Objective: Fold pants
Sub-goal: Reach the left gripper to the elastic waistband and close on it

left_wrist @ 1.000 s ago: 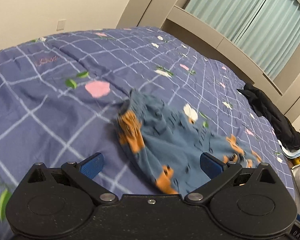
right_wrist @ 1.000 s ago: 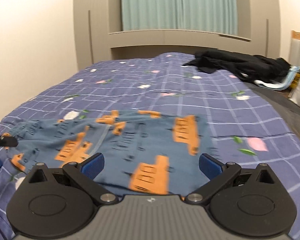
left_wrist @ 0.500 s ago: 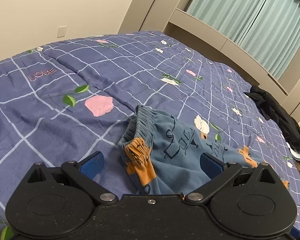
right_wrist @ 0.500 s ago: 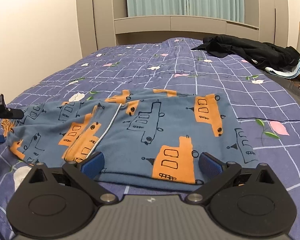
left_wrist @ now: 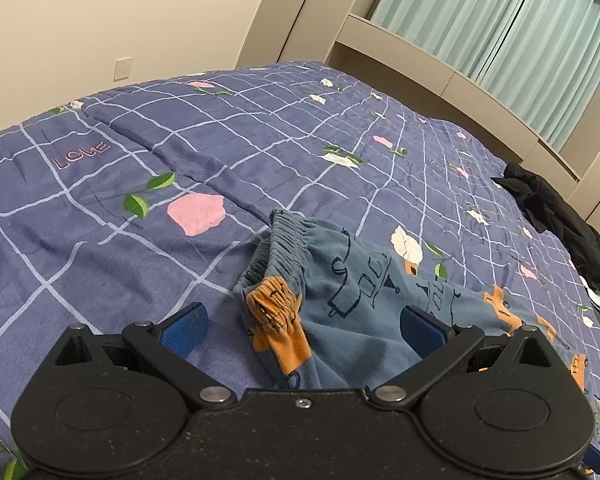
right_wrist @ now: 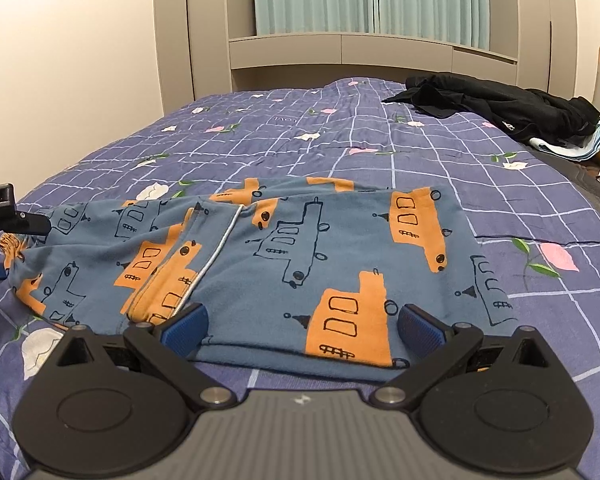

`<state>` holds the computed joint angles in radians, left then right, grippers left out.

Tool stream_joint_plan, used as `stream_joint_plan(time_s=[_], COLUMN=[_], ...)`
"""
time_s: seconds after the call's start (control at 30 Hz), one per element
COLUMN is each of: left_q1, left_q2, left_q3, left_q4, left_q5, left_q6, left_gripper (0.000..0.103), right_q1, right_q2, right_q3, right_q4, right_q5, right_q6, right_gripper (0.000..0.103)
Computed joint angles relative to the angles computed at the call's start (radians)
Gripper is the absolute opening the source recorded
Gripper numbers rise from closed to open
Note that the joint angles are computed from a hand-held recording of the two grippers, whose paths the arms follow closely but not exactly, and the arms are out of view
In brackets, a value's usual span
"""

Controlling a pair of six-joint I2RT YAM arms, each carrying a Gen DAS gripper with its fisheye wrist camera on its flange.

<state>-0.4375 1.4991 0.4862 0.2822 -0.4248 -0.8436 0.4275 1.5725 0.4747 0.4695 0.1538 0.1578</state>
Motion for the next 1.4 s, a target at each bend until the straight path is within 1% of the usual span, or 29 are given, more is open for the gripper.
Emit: stream_joint_plan(time_s=[0.23,0.47,0.57,0.73,0.8,0.93,1.0,1.03,1.1,1.23,1.3,1.33,1.4], left_q1=[-0.017,-0.051,-0.051,-0.060,-0.059,-0.053,-0.050,-0.048,-0.048,-0.053,-0.060,-0.064,-0.072], left_q2=[0.014,0.035,0.026,0.012,0.011,0.014,0.023,0.027,0.032,0.036,0.040,0.041,0.040], left_q3=[0.007,-0.011,-0.029,-0.027,-0.023,-0.003,0.016,0.024,0.035,0.046,0.060,0.066,0.077], left_q4=[-0.005,0.037,0.060,0.031,0.026,-0.006,-0.034,-0.047,-0.066,-0.078,-0.095,-0.105,-0.123], left_q5=[-0.020,-0.066,-0.070,-0.102,-0.107,-0.115,-0.123,-0.127,-0.138,-0.145,-0.156,-0.162,-0.178], left_q6=[0.002,0.047,0.032,0.004,0.004,-0.005,-0.021,-0.025,-0.030,-0.042,-0.044,-0.045,-0.050], left_gripper=[0.102,0.102,0.101,0.090,0.082,0.073,0.067,0.065,0.054,0.046,0.039,0.038,0.031], right_q1=[-0.002,0.000,0.000,-0.003,-0.005,-0.007,-0.007,-0.007,-0.007,-0.008,-0.008,-0.009,-0.009], right_q2=[0.003,0.004,0.004,0.006,0.005,0.006,0.006,0.007,0.006,0.008,0.009,0.008,0.009], right_q3=[-0.002,-0.005,-0.006,-0.009,-0.010,-0.012,-0.012,-0.012,-0.013,-0.012,-0.012,-0.012,-0.012], right_q4=[0.008,0.014,0.016,0.025,0.026,0.032,0.032,0.033,0.033,0.034,0.035,0.035,0.036], right_q5=[-0.003,-0.004,-0.004,-0.010,-0.011,-0.015,-0.015,-0.016,-0.016,-0.018,-0.019,-0.020,-0.020], right_q6=[0.001,0.003,0.003,0.005,0.005,0.005,0.005,0.005,0.006,0.006,0.006,0.007,0.007], right_gripper=[0.103,0.103,0.103,0.103,0.103,0.103,0.103,0.103,0.103,0.103,0.103,0.103,0.103])
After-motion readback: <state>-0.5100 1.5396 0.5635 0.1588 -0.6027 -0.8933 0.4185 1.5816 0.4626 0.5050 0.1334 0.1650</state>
